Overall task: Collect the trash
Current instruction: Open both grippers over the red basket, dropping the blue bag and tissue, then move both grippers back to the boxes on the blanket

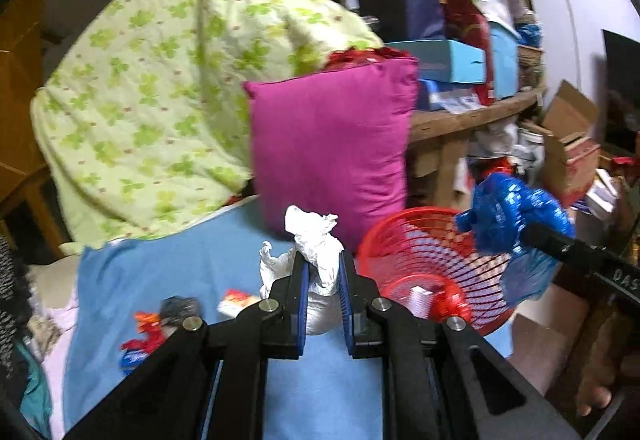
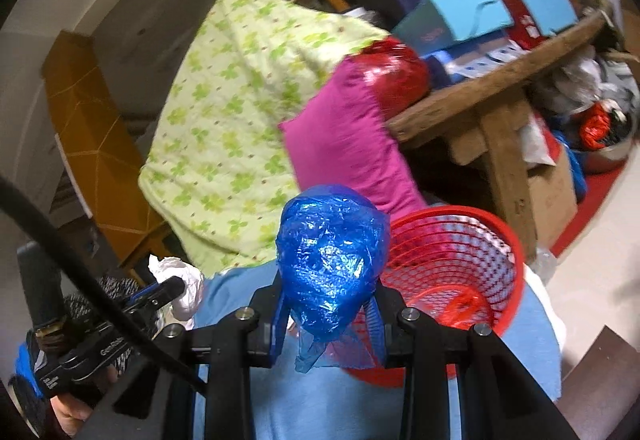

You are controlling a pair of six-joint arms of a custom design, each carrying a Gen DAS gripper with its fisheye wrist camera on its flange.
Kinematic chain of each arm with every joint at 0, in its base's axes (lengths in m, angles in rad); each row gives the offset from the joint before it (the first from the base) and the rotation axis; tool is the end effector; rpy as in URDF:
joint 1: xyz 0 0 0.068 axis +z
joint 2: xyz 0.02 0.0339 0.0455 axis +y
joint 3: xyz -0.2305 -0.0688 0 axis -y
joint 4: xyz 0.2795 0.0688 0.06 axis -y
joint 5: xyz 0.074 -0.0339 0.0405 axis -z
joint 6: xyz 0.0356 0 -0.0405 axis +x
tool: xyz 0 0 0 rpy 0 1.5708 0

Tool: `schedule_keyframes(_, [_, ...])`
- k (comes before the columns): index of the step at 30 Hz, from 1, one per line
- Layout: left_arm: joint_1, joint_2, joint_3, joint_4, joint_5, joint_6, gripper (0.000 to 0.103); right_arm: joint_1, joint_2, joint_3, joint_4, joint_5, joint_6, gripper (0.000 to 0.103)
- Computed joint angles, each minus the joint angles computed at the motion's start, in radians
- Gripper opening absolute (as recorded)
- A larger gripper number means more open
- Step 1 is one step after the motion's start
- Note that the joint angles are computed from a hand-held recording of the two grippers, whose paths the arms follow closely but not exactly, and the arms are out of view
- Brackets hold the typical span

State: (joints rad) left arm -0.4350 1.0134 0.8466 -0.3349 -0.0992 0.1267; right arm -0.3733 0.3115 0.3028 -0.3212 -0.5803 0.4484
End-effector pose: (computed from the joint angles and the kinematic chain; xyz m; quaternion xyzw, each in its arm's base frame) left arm 0.2550 -0.1146 0.2692 0.2139 0.8328 -0.0360 0.5093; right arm 0.1736 -0.0470 0.2081 0.1589 0.7812 0.2535 0.5480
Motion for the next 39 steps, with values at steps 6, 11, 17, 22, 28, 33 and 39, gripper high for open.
schedule_keyframes(6, [-0.067, 0.184, 0.094, 0.057, 0.095, -0.020, 0.015, -0.139, 0.126, 0.001, 0.079, -0.070, 0.019, 0.036])
schedule_keyframes(11, [-0.112, 0.339, 0.164, 0.103, 0.122, -0.029, 0.019, -0.174, 0.269, 0.013, 0.171, -0.079, 0.035, 0.037])
schedule_keyframes(17, [-0.120, 0.414, 0.165, 0.162, 0.075, -0.028, 0.065, -0.154, 0.515, 0.060, 0.314, -0.062, 0.095, 0.062])
schedule_keyframes(22, [-0.014, 0.297, 0.061, 0.168, 0.111, -0.010, 0.066, -0.125, 0.550, 0.063, 0.379, -0.044, 0.151, 0.074])
schedule_keyframes(28, [0.282, 0.080, -0.134, 0.143, 0.212, 0.041, 0.067, 0.027, 0.407, 0.057, 0.339, 0.054, 0.132, 0.074])
schedule_keyframes(33, [0.636, 0.043, -0.218, 0.143, 0.343, 0.114, 0.067, 0.270, 0.434, 0.120, 0.343, 0.184, 0.104, 0.074])
schedule_keyframes(39, [0.982, 0.287, -0.129, 0.224, 0.427, 0.135, 0.067, 0.600, 0.743, 0.300, 0.384, 0.350, 0.058, 0.074])
